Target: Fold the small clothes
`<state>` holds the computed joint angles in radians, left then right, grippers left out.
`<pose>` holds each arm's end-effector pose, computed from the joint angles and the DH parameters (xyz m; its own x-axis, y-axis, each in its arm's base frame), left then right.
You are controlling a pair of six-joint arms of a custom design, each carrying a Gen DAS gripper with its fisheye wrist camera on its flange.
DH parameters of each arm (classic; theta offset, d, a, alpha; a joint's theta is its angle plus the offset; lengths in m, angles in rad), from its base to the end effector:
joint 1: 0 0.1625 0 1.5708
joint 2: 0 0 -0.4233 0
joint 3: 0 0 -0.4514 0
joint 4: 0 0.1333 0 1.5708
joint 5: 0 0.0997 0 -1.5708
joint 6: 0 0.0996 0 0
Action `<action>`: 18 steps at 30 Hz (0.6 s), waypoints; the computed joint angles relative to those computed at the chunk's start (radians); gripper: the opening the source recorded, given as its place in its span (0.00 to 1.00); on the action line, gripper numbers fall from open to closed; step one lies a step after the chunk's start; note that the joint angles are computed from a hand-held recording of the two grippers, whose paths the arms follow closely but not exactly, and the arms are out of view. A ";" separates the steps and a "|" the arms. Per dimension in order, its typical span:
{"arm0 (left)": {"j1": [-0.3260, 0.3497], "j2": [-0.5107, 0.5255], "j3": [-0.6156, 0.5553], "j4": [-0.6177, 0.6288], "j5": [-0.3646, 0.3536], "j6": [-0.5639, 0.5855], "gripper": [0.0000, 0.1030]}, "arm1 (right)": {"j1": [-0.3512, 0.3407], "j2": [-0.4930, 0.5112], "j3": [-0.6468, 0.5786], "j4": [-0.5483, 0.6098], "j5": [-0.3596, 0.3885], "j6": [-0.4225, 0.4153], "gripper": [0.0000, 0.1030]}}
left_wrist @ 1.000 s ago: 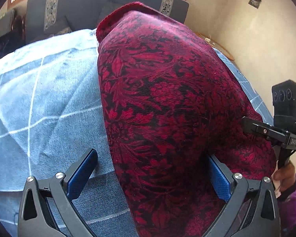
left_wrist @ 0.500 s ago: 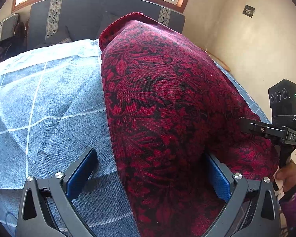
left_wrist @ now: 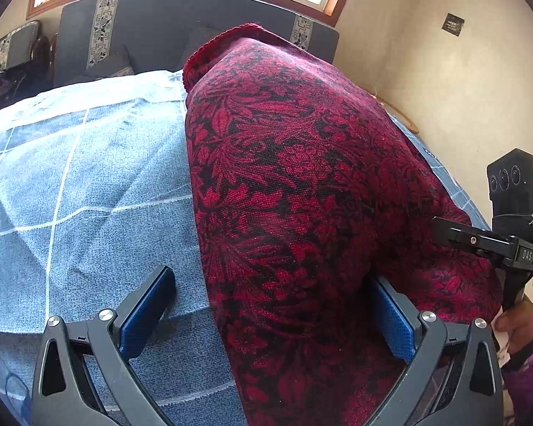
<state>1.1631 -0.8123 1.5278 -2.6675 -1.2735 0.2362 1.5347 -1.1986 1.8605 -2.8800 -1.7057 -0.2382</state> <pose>-0.1521 -0.7620 0.1223 -0.8093 0.4707 -0.3514 0.5733 0.7632 -0.2981 0.0964 -0.6530 0.2608 -0.9663 -0.0746 0.2465 -0.2050 0.8022 -0.5607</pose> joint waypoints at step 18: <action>-0.066 -0.009 0.014 -0.026 0.159 0.157 1.00 | 0.011 0.018 -0.015 0.008 -0.014 -0.004 0.97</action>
<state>1.0975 -0.8210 1.5422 -2.6933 -1.1146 0.3934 1.5453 -1.1811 1.8455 -2.8721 -1.7195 -0.2419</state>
